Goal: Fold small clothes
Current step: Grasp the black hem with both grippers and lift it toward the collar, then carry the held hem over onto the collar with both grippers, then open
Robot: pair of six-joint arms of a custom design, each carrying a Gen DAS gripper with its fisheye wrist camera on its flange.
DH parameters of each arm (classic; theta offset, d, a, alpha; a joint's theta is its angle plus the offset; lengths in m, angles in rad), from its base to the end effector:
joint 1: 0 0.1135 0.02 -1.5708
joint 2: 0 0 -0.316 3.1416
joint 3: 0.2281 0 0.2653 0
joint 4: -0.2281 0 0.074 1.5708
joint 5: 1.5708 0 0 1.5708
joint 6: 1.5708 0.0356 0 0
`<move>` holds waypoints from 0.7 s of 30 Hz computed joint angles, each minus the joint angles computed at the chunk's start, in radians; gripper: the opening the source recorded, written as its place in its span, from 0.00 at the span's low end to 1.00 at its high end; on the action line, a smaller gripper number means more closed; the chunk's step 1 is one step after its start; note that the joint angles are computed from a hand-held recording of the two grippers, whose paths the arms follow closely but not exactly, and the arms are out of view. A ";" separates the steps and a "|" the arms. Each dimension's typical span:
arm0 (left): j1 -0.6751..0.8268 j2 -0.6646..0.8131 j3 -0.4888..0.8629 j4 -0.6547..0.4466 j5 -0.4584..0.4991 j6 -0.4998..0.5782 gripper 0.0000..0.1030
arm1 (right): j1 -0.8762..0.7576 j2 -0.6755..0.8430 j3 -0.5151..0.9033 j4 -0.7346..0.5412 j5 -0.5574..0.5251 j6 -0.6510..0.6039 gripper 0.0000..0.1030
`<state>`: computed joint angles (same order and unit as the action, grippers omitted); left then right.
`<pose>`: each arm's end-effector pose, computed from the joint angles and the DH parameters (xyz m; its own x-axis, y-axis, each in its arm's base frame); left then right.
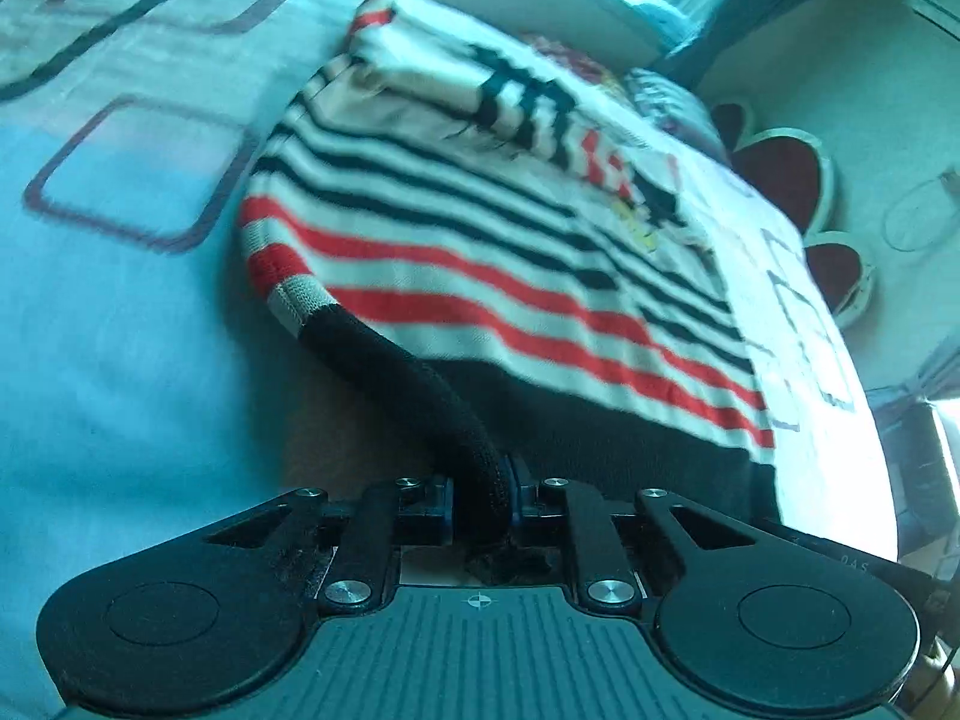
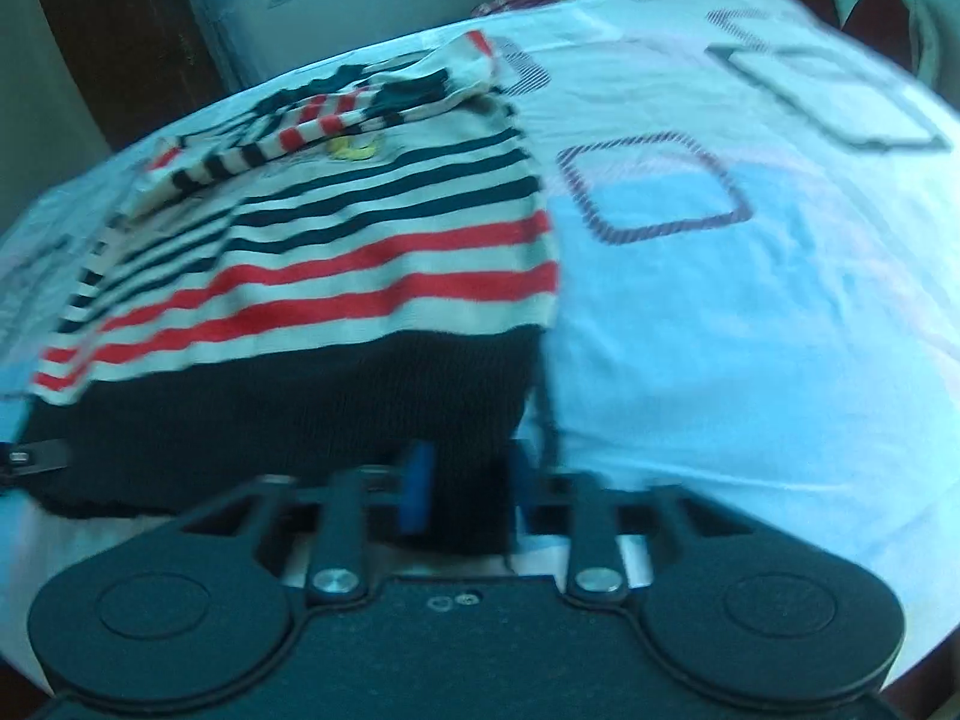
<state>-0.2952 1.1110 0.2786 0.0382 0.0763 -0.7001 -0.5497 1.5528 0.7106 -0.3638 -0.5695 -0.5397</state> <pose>0.1665 -0.0535 0.1678 -0.7418 -0.4459 -0.5010 -0.1787 0.8514 -0.4931 0.2387 -0.1238 0.1794 -0.8252 -0.0020 -0.5649 -0.1726 0.9531 0.2488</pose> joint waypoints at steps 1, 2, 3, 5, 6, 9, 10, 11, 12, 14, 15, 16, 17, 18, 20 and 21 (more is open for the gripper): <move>-0.003 -0.003 0.012 0.000 -0.005 0.017 0.16 | 0.005 -0.002 0.008 -0.012 -0.014 -0.004 0.11; -0.009 -0.010 0.024 -0.003 -0.019 0.038 0.16 | 0.005 -0.001 0.021 -0.024 -0.039 0.002 0.11; -0.008 -0.012 0.043 -0.008 -0.029 0.058 0.16 | 0.002 0.000 0.038 -0.039 -0.075 0.021 0.11; 0.016 -0.005 0.080 -0.008 -0.020 0.084 0.16 | 0.008 -0.011 0.066 -0.034 -0.128 0.068 0.11; 0.028 0.005 0.102 -0.009 -0.019 0.102 0.16 | 0.015 -0.018 0.081 -0.021 -0.145 0.095 0.11; 0.080 0.055 0.175 0.001 -0.004 0.147 0.16 | 0.060 -0.014 0.144 0.033 -0.176 0.191 0.11; 0.095 0.075 0.201 0.006 -0.002 0.158 0.16 | 0.079 -0.006 0.168 0.055 -0.175 0.218 0.11; 0.112 0.102 0.234 0.014 0.001 0.173 0.16 | 0.099 0.008 0.194 0.080 -0.172 0.246 0.11; 0.126 0.128 0.263 0.022 0.003 0.186 0.16 | 0.120 0.027 0.222 0.102 -0.166 0.275 0.11; 0.153 0.193 0.327 0.044 0.007 0.203 0.16 | 0.156 0.068 0.273 0.150 -0.149 0.323 0.11; 0.169 0.226 0.360 0.054 0.013 0.206 0.16 | 0.177 0.092 0.301 0.170 -0.138 0.346 0.11; 0.179 0.255 0.387 0.066 0.011 0.206 0.16 | 0.195 0.121 0.328 0.196 -0.129 0.372 0.11; 0.190 0.286 0.416 0.077 0.011 0.203 0.16 | 0.213 0.150 0.359 0.216 -0.119 0.395 0.11; 0.204 0.325 0.453 0.084 0.012 0.206 0.16 | 0.231 0.179 0.391 0.237 -0.107 0.419 0.11; 0.212 0.394 0.514 0.098 -0.002 0.212 0.16 | 0.263 0.245 0.464 0.273 -0.087 0.470 0.11; 0.220 0.434 0.550 0.103 -0.003 0.214 0.16 | 0.277 0.281 0.506 0.281 -0.078 0.494 0.11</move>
<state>-0.0748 1.5452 0.8287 0.1415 0.0730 -0.4858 -0.2726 1.8342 1.2168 -0.0826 -0.6470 -0.0456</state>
